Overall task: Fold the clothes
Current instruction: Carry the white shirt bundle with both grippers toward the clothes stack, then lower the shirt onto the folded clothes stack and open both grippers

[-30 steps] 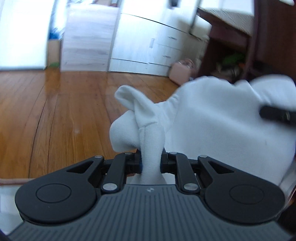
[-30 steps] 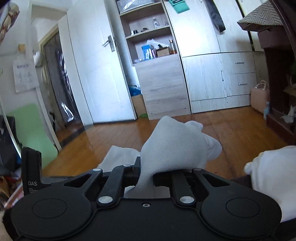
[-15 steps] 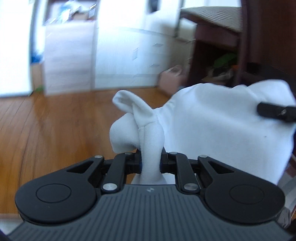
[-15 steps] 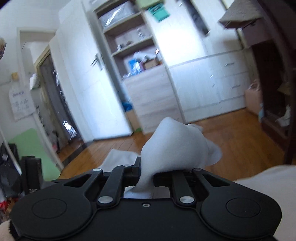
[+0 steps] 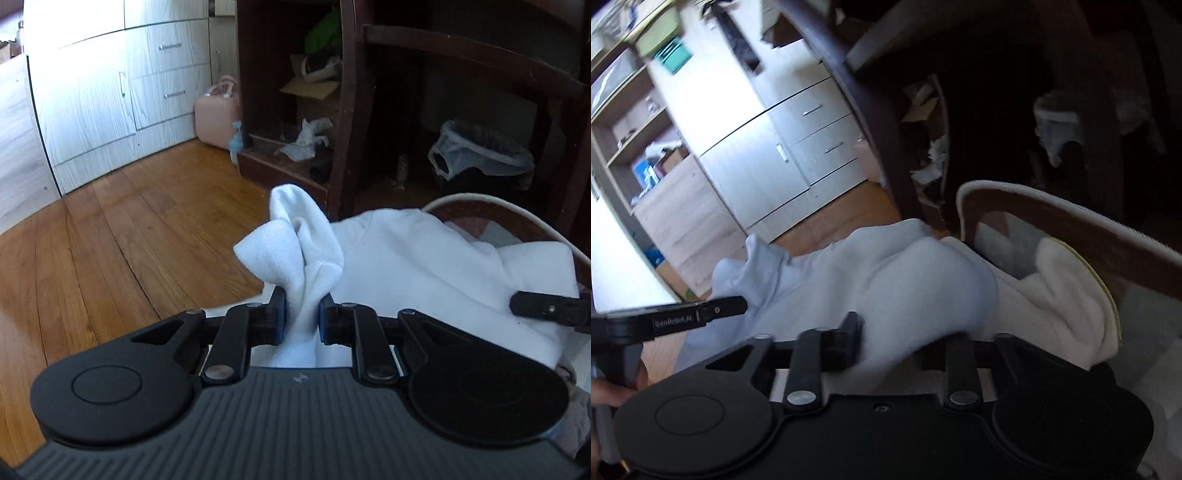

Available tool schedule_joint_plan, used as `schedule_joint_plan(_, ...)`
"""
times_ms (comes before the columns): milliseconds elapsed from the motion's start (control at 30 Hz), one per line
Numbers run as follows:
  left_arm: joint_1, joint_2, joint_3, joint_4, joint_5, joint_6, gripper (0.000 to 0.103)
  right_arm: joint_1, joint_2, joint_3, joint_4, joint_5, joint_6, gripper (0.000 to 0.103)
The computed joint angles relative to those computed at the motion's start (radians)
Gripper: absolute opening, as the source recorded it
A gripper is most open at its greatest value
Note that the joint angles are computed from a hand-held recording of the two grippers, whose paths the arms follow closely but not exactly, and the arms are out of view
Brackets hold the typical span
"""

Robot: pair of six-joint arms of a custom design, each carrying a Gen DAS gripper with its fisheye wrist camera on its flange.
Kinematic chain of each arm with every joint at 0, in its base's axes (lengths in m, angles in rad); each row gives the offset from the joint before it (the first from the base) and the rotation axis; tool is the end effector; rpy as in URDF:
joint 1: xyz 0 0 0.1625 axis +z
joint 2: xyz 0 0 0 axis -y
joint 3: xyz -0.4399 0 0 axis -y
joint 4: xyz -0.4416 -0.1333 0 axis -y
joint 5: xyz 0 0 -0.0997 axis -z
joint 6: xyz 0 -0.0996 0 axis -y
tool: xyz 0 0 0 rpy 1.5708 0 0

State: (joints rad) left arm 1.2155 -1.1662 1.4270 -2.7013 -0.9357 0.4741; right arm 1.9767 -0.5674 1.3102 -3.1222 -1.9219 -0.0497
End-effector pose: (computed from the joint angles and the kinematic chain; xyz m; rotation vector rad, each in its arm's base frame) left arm -0.0720 -0.7470 0.4775 0.6000 2.2268 -1.0126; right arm 0.4198 -0.7260 0.1078 0.4090 -2.6692 1.2185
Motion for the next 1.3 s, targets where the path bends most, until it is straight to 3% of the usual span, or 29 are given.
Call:
schedule_joint_plan(33, 0.006, -0.007, -0.001, 0.000, -0.011, -0.005, 0.017, -0.004, -0.001, 0.000, 0.007, 0.005, 0.035, 0.047)
schedule_joint_plan(133, 0.021, -0.014, -0.017, -0.011, 0.000, 0.006, 0.018, -0.017, 0.003, -0.002, 0.027, 0.029, 0.157, 0.071)
schedule_joint_plan(233, 0.049, -0.008, -0.046, 0.030, 0.003, 0.000, 0.021, -0.022, 0.049, -0.070, 0.061, -0.010, 0.199, 0.071)
schedule_joint_plan(267, 0.063, -0.002, -0.067, 0.068, -0.013, -0.009, 0.021, -0.023, 0.065, -0.089, 0.058, -0.021, 0.193, 0.058)
schedule_joint_plan(333, 0.082, 0.008, -0.089, 0.098, -0.034, 0.015, 0.021, -0.017, 0.093, -0.110, -0.033, -0.014, 0.072, 0.024)
schedule_joint_plan(467, 0.068, -0.002, -0.026, -0.059, -0.078, 0.205, 0.020, 0.042, 0.117, -0.066, -0.375, 0.003, -0.268, 0.021)
schedule_joint_plan(567, 0.053, 0.010, -0.030, -0.057, -0.116, 0.241, 0.020, 0.059, 0.114, -0.039, -0.471, -0.096, -0.305, 0.022)
schedule_joint_plan(633, 0.045, 0.035, -0.055, -0.016, -0.104, 0.228, 0.020, 0.047, 0.105, -0.034, -0.407, -0.178, -0.307, 0.024)
schedule_joint_plan(700, 0.041, 0.068, -0.080, 0.001, -0.047, 0.223, 0.020, 0.028, 0.089, -0.036, -0.259, -0.249, -0.283, 0.035)
schedule_joint_plan(733, 0.043, 0.080, -0.090, 0.005, -0.029, 0.217, 0.020, 0.010, 0.064, -0.020, -0.160, -0.238, -0.231, 0.045)
schedule_joint_plan(767, 0.050, 0.083, -0.095, 0.007, -0.037, 0.203, 0.021, -0.010, 0.046, -0.005, -0.103, -0.216, -0.200, 0.048)
schedule_joint_plan(833, 0.063, 0.089, -0.105, 0.010, -0.052, 0.178, 0.021, -0.024, 0.017, 0.025, -0.101, -0.158, -0.170, 0.056)
schedule_joint_plan(900, 0.068, 0.087, -0.106, -0.001, -0.059, 0.170, 0.021, -0.030, -0.002, 0.040, -0.107, -0.120, -0.148, 0.049)
schedule_joint_plan(933, 0.068, 0.082, -0.102, -0.009, -0.053, 0.165, 0.020, -0.033, -0.011, 0.047, -0.107, -0.098, -0.140, 0.029)
schedule_joint_plan(967, 0.067, 0.075, -0.097, -0.017, -0.046, 0.159, 0.020, -0.032, -0.022, 0.055, -0.101, -0.062, -0.162, 0.024)
schedule_joint_plan(1067, 0.072, 0.047, -0.080, 0.000, -0.037, 0.107, 0.020, -0.016, -0.015, 0.063, -0.208, 0.038, -0.357, 0.024)
schedule_joint_plan(1133, 0.076, 0.036, -0.082, 0.031, -0.036, 0.079, 0.020, -0.015, 0.004, 0.018, -0.157, -0.020, -0.363, 0.028)
schedule_joint_plan(1167, 0.072, 0.028, -0.067, 0.011, -0.025, 0.104, 0.020, -0.017, 0.014, -0.010, -0.107, -0.063, -0.344, 0.038)
schedule_joint_plan(1233, 0.056, 0.012, -0.019, -0.072, 0.012, 0.223, 0.021, -0.019, 0.037, -0.057, -0.027, -0.173, -0.297, 0.053)
schedule_joint_plan(1300, 0.038, -0.004, 0.034, -0.172, 0.045, 0.376, 0.021, -0.018, 0.044, -0.062, -0.008, -0.246, -0.231, 0.055)
